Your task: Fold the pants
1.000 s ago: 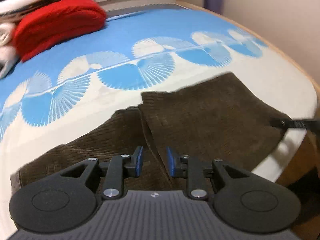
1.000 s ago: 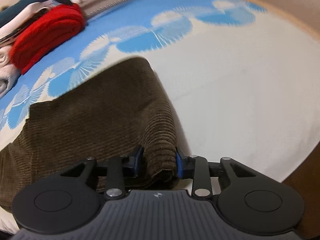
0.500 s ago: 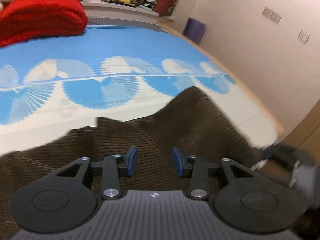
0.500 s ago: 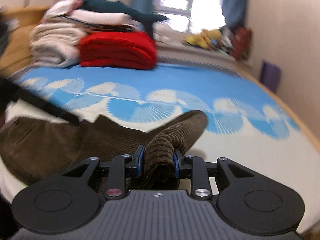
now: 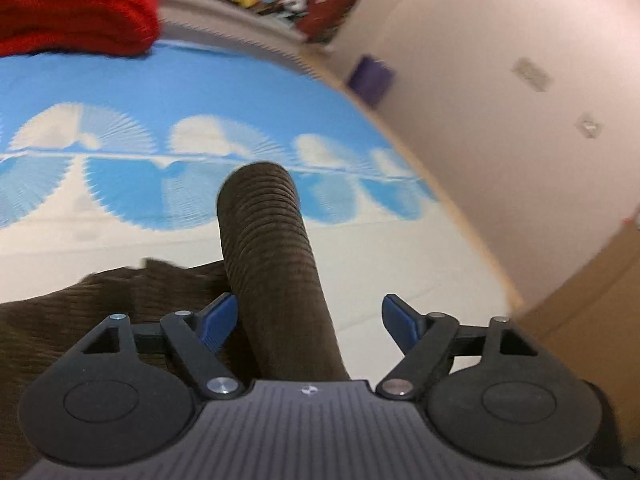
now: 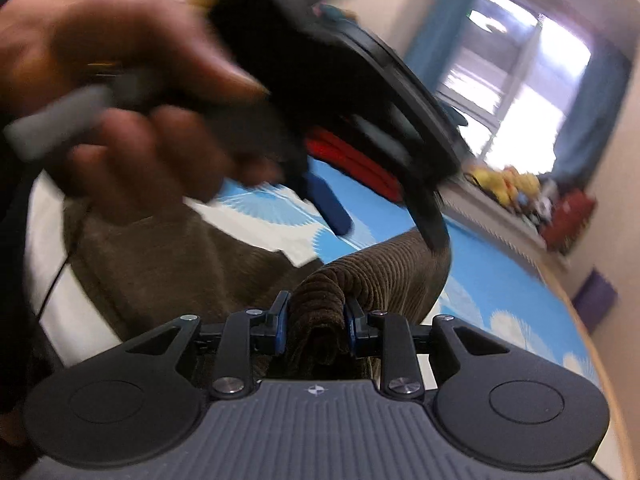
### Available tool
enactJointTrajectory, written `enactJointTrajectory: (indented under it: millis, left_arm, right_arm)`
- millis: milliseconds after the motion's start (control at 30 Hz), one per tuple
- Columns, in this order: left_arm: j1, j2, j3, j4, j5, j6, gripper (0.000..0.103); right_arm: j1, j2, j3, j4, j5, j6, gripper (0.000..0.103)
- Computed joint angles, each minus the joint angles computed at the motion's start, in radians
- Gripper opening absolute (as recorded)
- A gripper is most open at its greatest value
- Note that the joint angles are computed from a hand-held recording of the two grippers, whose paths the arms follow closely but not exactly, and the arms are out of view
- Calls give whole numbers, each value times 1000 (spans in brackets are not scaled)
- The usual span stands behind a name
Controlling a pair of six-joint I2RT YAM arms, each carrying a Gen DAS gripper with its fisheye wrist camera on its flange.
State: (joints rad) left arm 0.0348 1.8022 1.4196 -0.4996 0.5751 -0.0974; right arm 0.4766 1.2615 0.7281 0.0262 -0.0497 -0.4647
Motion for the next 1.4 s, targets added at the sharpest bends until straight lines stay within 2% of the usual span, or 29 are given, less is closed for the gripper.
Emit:
enactJointTrajectory:
  millis: [33, 67, 100, 133, 167, 233, 300, 467, 500, 567, 633, 733, 800, 833, 867, 900, 967, 1067, 1233, 1300, 1400]
  left_arm:
    - [3, 20, 19, -20, -18, -8, 76]
    - [7, 42, 45, -53, -37, -11, 66]
    - [12, 59, 63, -80, -57, -9, 44]
    - [19, 72, 81, -111, -87, 4, 30]
    - [32, 81, 94, -134, -101, 20, 20]
    - [60, 73, 96, -155, -116, 46, 18]
    - [79, 24, 61, -139, -169, 124, 18]
    - [241, -25, 66, -181, -173, 244, 18]
    - [282, -16, 84, -195, -174, 264, 18]
    - [383, 22, 148, -249, -159, 305, 18]
    - [479, 69, 211, -296, -144, 346, 18]
    - [583, 157, 314, -364, -161, 365, 20]
    - [627, 213, 374, -388, -206, 352, 33]
    - [645, 245, 407, -395, -238, 331, 36]
    - [666, 273, 445, -421, -231, 327, 44]
    - [685, 308, 489, -456, -208, 325, 61]
    - [706, 366, 554, -509, -189, 307, 84]
    - [704, 397, 556, -529, -212, 333, 86]
    - [689, 457, 514, -524, -221, 354, 86]
    - [692, 468, 472, -490, -197, 344, 87]
    - [696, 525, 518, -550, -130, 366, 87]
  right_arm:
    - [22, -4, -10, 11, 8, -38, 28]
    - [47, -3, -13, 15, 14, -64, 28]
    - [67, -8, -20, 19, 14, -83, 28]
    - [90, -16, -29, 22, 20, -92, 28]
    - [108, -22, -35, 20, 25, -99, 28]
    - [132, -14, -30, 14, 42, -88, 29]
    - [120, -12, -9, -13, -10, -82, 31]
    - [9, -6, 145, -200, -396, 10, 36]
    - [-15, 4, 177, -229, -462, 47, 40]
    - [-49, 36, 227, -241, -549, 142, 55]
    - [-62, 83, 271, -235, -553, 230, 65]
    - [-53, 203, 356, -258, -487, 354, 68]
    - [-33, 304, 432, -300, -423, 464, 68]
    - [-27, 359, 474, -329, -398, 510, 68]
    - [-18, 402, 501, -347, -383, 546, 68]
    - [-14, 446, 539, -374, -372, 573, 68]
    - [3, 530, 615, -409, -330, 618, 70]
    - [13, 626, 686, -437, -298, 708, 79]
    - [37, 780, 818, -504, -256, 863, 80]
    - [29, 847, 862, -526, -277, 910, 80]
    - [32, 914, 928, -572, -306, 931, 79]
